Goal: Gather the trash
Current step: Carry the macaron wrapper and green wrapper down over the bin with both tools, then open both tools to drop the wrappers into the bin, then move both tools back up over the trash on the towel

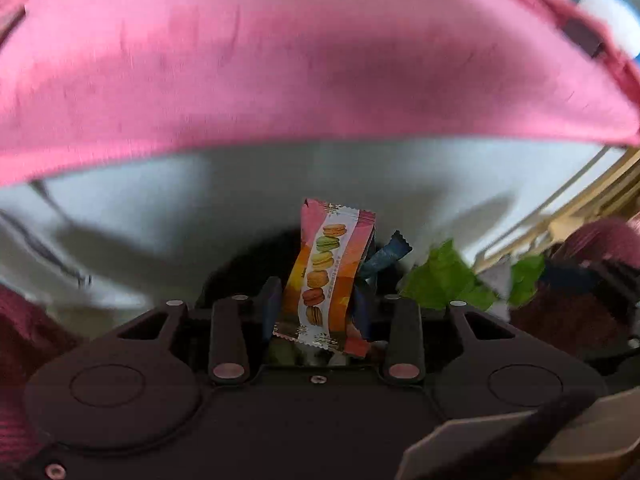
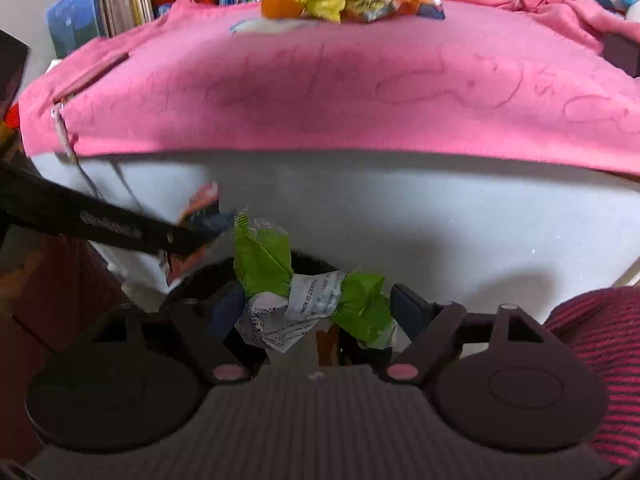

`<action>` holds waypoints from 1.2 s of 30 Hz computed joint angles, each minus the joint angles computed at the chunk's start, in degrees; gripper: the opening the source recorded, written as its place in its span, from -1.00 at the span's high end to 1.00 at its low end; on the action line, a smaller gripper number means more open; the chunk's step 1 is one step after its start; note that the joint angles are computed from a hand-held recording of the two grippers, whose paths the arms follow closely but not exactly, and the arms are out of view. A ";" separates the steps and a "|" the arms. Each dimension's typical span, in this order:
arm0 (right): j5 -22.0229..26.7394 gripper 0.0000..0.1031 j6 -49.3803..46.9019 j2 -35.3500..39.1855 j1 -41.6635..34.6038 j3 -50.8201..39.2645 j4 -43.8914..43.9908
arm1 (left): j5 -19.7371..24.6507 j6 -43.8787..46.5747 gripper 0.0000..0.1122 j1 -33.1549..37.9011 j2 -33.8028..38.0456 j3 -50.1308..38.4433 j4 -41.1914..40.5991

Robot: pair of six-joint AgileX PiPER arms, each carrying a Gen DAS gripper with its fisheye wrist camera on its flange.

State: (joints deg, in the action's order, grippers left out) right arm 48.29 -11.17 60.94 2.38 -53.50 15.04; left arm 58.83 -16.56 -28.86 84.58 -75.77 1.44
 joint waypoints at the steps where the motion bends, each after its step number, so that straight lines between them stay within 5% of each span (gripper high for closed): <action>1: 0.00 -0.59 0.01 0.24 0.18 0.30 -0.04 | 0.47 0.05 0.35 0.04 0.53 0.41 -0.14; 10: -0.29 -0.70 0.02 1.92 1.20 0.96 -0.33 | 0.50 0.03 0.31 -0.42 1.29 2.93 -0.06; 20: -0.71 -0.82 2.04 3.61 2.42 -0.22 -3.03 | 1.80 -1.29 -0.11 -1.53 1.88 0.59 2.09; 36: -0.49 -0.83 0.74 2.60 -0.69 -0.42 -0.94 | 1.88 -0.67 -0.18 -1.28 0.99 -1.76 1.91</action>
